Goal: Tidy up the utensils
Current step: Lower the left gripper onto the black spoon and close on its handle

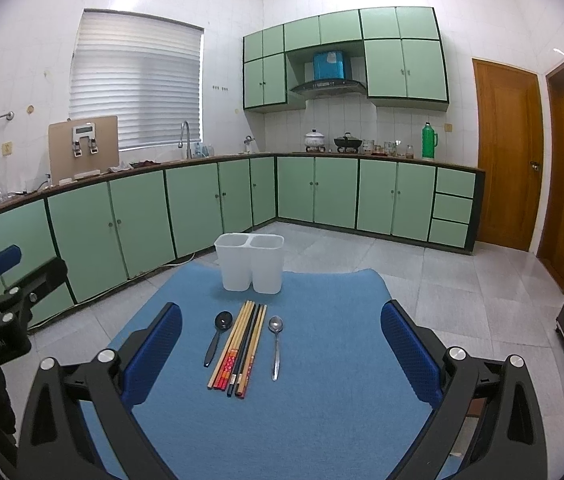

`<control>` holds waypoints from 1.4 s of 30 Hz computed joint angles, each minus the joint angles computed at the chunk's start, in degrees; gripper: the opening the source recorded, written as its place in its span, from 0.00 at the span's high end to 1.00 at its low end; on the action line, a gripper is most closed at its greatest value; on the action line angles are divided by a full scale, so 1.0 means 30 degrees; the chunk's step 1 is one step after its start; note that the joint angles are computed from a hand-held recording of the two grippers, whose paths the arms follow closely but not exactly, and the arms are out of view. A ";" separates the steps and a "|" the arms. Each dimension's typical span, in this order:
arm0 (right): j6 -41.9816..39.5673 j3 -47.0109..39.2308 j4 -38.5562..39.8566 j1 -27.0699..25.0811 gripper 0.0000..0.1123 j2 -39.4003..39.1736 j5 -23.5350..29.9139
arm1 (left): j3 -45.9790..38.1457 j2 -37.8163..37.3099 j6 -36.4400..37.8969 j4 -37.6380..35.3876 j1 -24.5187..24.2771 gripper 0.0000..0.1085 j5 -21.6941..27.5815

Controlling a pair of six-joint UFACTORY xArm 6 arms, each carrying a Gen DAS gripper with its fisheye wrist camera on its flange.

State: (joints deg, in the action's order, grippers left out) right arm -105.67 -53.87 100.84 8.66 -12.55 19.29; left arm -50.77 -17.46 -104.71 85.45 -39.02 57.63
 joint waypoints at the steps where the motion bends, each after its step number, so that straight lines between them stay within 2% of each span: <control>1: 0.0003 -0.0171 -0.0042 0.0060 0.14 0.0195 -0.0120 | -0.0039 0.0105 0.0026 -0.0031 0.0217 0.10 -0.0210; 7: 0.0738 -0.2254 -0.0905 0.0603 0.14 0.2754 -0.1085 | -0.0684 0.1282 0.0838 -0.0831 0.2165 0.10 -0.1918; 11: 0.3113 -0.4487 -0.3487 0.1185 0.14 0.5559 -0.2223 | -0.1599 0.2825 0.2163 -0.2020 0.4140 0.10 -0.3368; 13: 0.6064 -0.5689 -0.6502 0.1376 0.14 0.7143 -0.2444 | -0.2031 0.3678 0.2791 -0.2707 0.5103 0.10 -0.4189; 17: 1.2891 -0.8602 -1.3169 0.1177 0.14 1.0526 -0.1065 | -0.3013 0.5450 0.4251 -0.4289 0.6849 0.10 -0.5828; 20: 1.6802 -1.1145 -1.7099 0.0964 0.14 1.2935 0.0465 | -0.3839 0.6845 0.5403 -0.5433 0.7953 0.10 -0.6863; 24: 2.0257 -1.4507 -2.0955 0.1009 0.21 1.5819 0.1989 | -0.4859 0.8365 0.6674 -0.6722 0.8919 0.10 -0.7785; 31: 2.3545 -2.0134 -2.4451 0.1157 0.31 2.0042 0.4761 | -0.7260 1.1241 0.8603 -0.8801 0.9869 0.10 -0.9154; 38: 2.5088 -2.4445 -2.5794 0.1160 0.45 2.2917 0.7537 | -0.9199 1.3348 1.0614 -1.0720 1.0090 0.10 -0.9967; 41: 2.5293 -2.5161 -2.6114 0.1281 0.51 2.3439 0.7360 | -0.9800 1.4020 1.1523 -1.1681 1.0091 0.11 -1.0306; 42: 2.5254 -2.5487 -2.6182 0.1312 0.58 2.3654 0.7374 | -1.0018 1.4211 1.1873 -1.2021 1.0080 0.11 -1.0347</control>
